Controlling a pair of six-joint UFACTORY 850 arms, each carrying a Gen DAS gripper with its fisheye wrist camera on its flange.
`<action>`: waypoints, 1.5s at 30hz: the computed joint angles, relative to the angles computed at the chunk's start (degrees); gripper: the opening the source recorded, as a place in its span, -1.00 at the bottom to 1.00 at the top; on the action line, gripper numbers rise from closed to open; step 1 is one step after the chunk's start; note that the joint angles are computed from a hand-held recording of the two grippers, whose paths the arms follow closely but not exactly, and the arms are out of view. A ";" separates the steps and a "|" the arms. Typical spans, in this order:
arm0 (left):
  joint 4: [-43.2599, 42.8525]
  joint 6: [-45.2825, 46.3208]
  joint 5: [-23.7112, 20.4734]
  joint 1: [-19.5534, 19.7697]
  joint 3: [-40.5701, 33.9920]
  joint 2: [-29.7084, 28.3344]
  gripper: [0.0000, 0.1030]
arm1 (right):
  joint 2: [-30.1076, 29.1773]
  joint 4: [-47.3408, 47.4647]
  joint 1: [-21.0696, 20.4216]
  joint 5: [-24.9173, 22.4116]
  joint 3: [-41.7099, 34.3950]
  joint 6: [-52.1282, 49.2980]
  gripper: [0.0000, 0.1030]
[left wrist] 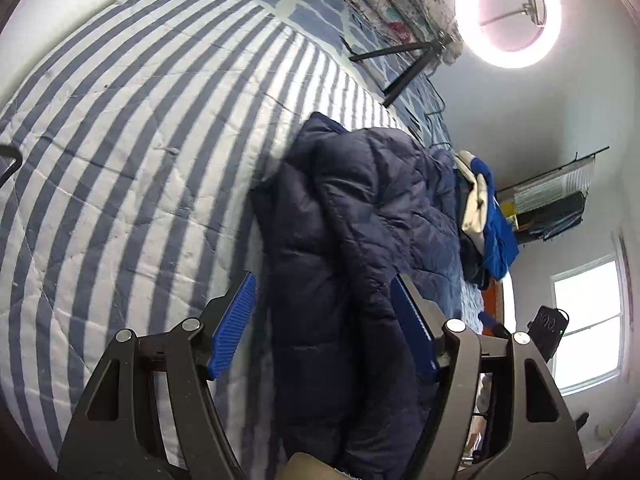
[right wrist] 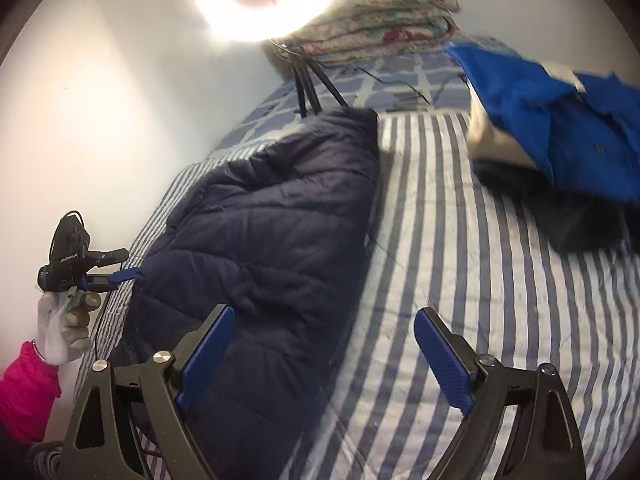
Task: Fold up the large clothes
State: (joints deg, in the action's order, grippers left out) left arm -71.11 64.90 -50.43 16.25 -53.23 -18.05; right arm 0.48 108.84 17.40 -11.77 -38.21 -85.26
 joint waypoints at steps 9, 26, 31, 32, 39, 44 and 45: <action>-3.66 2.61 -11.58 2.47 -3.83 -8.67 0.40 | -6.16 3.35 -3.89 -12.39 -0.27 0.78 0.92; -4.24 2.29 -20.74 -0.39 -10.58 -15.15 0.40 | -18.03 3.36 -6.02 -28.26 -7.54 -3.00 0.90; -4.05 1.40 -17.83 -3.07 -10.98 -14.46 0.40 | -19.12 1.71 -4.15 -27.02 -9.49 -2.74 0.88; -4.25 1.36 -17.41 -3.37 -10.97 -14.41 0.40 | -19.20 1.58 -3.97 -26.80 -9.63 -2.66 0.87; -4.31 0.08 -13.96 -4.90 -10.72 -13.55 0.38 | -19.08 2.37 -4.12 -26.89 -9.09 -2.21 0.71; -2.87 -0.17 -5.82 -6.92 -8.48 -9.76 0.11 | -17.89 -1.41 -3.00 -21.77 -9.77 2.75 0.37; -2.67 -0.31 -4.26 -7.52 -8.13 -8.95 0.04 | -17.48 -3.09 -2.61 -20.36 -10.00 4.68 0.31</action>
